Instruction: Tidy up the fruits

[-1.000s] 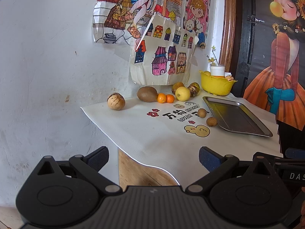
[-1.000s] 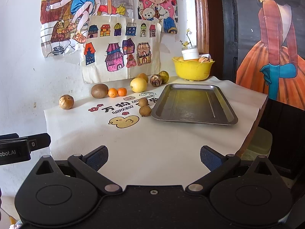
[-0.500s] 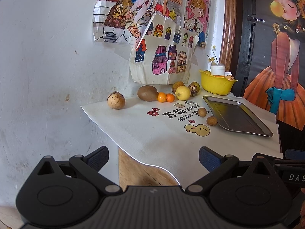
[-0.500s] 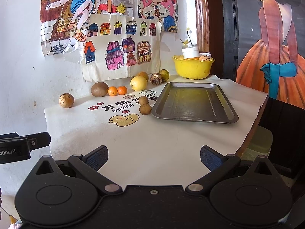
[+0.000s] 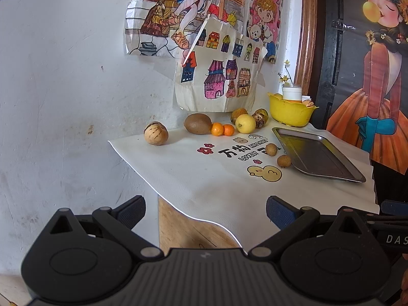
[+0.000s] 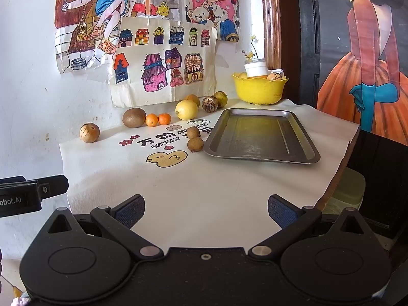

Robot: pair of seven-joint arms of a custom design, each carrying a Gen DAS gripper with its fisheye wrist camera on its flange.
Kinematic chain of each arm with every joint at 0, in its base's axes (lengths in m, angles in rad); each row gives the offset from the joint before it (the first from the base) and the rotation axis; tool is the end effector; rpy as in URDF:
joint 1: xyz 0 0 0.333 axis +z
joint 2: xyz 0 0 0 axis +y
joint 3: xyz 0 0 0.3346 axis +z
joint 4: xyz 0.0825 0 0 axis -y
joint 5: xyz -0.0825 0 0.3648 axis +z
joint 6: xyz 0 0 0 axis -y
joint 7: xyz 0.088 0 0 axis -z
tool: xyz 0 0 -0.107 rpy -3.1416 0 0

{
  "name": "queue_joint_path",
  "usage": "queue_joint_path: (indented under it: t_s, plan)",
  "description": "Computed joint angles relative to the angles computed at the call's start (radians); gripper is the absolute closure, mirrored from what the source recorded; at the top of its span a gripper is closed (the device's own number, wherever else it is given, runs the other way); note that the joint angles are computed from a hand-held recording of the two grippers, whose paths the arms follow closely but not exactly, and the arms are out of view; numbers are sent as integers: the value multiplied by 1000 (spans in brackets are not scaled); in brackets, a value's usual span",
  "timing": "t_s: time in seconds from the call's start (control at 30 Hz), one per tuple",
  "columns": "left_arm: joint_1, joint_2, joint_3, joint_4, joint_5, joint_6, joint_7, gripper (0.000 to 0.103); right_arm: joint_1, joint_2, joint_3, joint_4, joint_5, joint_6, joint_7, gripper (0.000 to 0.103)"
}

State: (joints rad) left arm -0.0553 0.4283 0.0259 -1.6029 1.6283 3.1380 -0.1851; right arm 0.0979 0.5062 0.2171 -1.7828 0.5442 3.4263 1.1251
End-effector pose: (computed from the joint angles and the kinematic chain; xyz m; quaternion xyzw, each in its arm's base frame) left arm 0.6682 -0.1101 0.4619 -0.6276 0.5727 -0.3974 0.3466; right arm 0.6771 0.1281 0.4303 -0.6190 0.5866 -0.3096 0.4206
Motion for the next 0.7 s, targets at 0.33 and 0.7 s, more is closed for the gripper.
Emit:
queue_joint_path:
  t_s: [0.33, 0.7]
  plan:
    - [-3, 7, -1, -12, -108, -14, 108, 0, -9, 3, 8, 9, -13, -19, -16, 0]
    - [-15, 54, 8, 23, -439, -55, 438, 0, -177, 77, 194, 120, -143, -93, -183, 0]
